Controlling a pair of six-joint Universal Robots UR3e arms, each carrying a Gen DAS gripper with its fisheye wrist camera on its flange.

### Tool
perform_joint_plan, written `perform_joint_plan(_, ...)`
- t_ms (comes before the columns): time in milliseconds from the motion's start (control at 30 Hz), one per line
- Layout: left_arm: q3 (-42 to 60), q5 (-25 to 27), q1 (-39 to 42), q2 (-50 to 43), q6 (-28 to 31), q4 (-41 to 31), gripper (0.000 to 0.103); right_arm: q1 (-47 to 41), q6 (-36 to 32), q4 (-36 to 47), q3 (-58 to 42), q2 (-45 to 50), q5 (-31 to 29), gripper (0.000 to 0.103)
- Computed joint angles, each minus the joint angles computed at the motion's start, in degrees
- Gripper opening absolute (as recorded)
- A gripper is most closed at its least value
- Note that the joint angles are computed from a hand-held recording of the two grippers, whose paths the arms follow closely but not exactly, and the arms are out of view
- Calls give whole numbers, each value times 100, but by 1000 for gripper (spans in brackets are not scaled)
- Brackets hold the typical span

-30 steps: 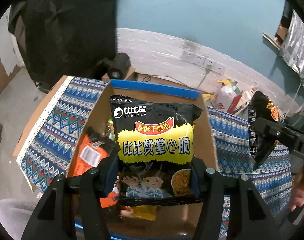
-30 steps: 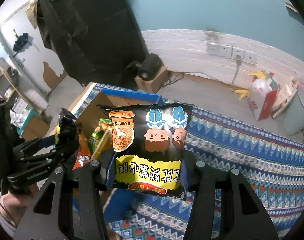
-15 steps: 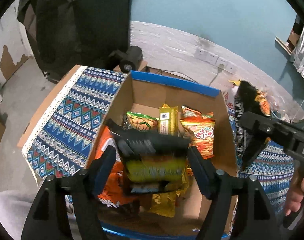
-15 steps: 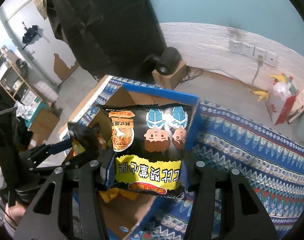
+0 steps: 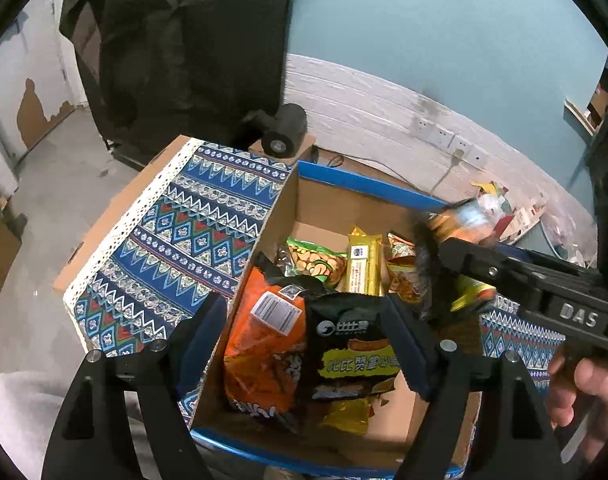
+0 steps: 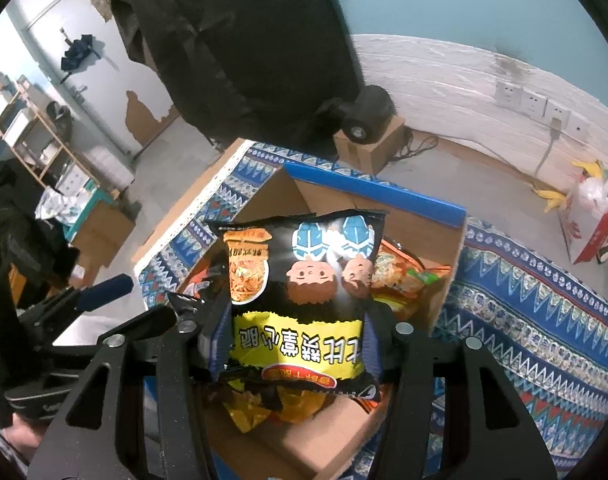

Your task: Organize snacks

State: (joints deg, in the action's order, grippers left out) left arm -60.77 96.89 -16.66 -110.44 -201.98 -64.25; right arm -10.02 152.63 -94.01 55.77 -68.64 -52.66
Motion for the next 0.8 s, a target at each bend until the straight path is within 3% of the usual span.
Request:
perform_joint_plan(67,46,23,-10,-7,2,-28,81,-51,55,-143,151,-127,102,75)
perform_joint_plan(433,557,529,-432,-104,120,-169,87,-503,33,-629,890,-1097,-4,77)
perform_joint_plan(633,578,807,-702,-23,252,150,95,-921,-248,-418,1164,-1589,116,77)
perform_joint_plan(800,482,742,-763,48,243,406,100,-1266,-416,-228,1308,-1907,274,77)
